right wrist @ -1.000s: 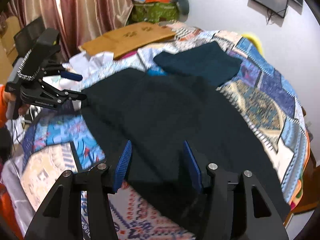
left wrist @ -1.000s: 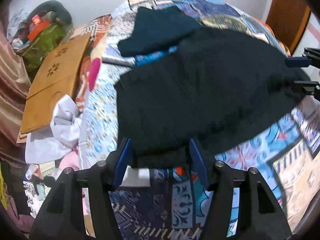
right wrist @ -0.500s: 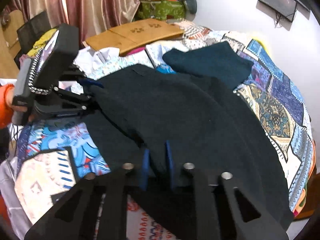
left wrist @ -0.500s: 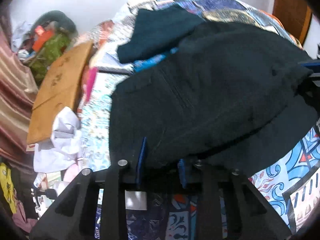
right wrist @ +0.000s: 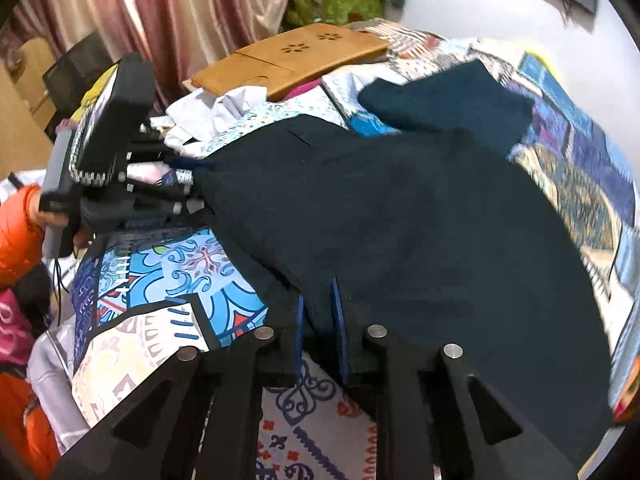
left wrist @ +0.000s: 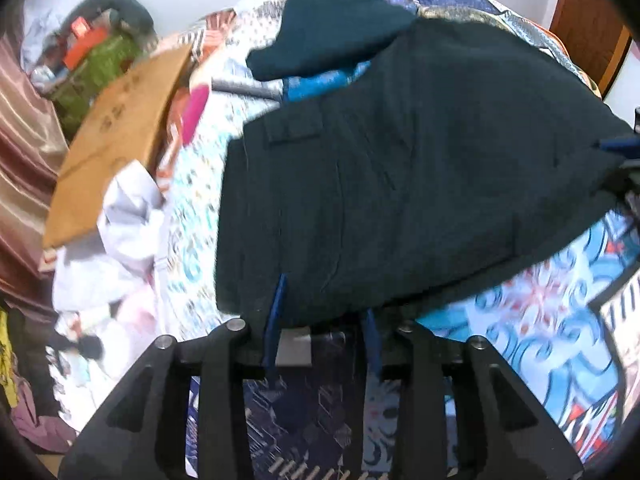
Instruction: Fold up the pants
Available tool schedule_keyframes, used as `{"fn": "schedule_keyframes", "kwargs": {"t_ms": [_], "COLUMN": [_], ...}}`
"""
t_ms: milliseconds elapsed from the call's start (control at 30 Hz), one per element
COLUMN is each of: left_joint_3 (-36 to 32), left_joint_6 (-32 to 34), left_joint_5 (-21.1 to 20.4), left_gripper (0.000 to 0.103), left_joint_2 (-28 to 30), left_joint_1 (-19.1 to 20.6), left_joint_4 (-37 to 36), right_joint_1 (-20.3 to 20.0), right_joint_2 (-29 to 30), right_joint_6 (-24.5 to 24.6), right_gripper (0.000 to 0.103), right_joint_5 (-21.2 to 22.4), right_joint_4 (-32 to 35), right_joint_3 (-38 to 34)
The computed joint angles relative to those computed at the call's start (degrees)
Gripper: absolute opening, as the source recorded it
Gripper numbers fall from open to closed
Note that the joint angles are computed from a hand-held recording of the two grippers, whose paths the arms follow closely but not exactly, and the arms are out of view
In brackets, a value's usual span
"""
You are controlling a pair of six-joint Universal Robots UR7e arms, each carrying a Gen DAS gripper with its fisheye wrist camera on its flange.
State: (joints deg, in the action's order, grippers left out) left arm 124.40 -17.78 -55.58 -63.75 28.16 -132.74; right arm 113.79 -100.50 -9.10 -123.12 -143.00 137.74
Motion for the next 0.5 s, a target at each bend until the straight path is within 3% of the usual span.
{"fn": "schedule_keyframes", "kwargs": {"t_ms": [67,133,267,367,433,500], "left_joint_3": [0.56,0.08,-1.45,-3.06,-4.24,-5.20], "left_joint_6": [0.04,-0.27,-0.83,-0.59,-1.16,-2.22], "left_joint_5": [-0.92,-1.57,0.57,1.57,2.21,3.02], "left_gripper": [0.039,0.050,0.053,0.059,0.069,0.072], "left_joint_2": [-1.40,-2.93,-5.12,-5.65,-4.68,-2.90], "left_joint_1": [-0.08,-0.07,-0.95,-0.95,-0.78,-0.58], "left_joint_4": [-0.18,1.21,2.85,0.49,-2.05,-3.02], "right_joint_1": [-0.17,0.92,1.61,0.02,-1.62,-2.64], "right_joint_2": [-1.45,-3.15,-6.54,-9.33,-10.69,-10.92], "right_joint_6": [1.41,2.02,2.07,2.72,4.30,6.10], "right_gripper": [0.032,0.035,0.037,0.046,0.047,0.047], "right_joint_5": [1.64,1.22,0.14,0.21,-0.23,-2.71], "right_joint_4": [2.21,2.97,1.14,-1.73,-2.74,-3.45], "right_joint_3": [-0.55,-0.75,-0.63,-0.18,-0.01,0.52]}}
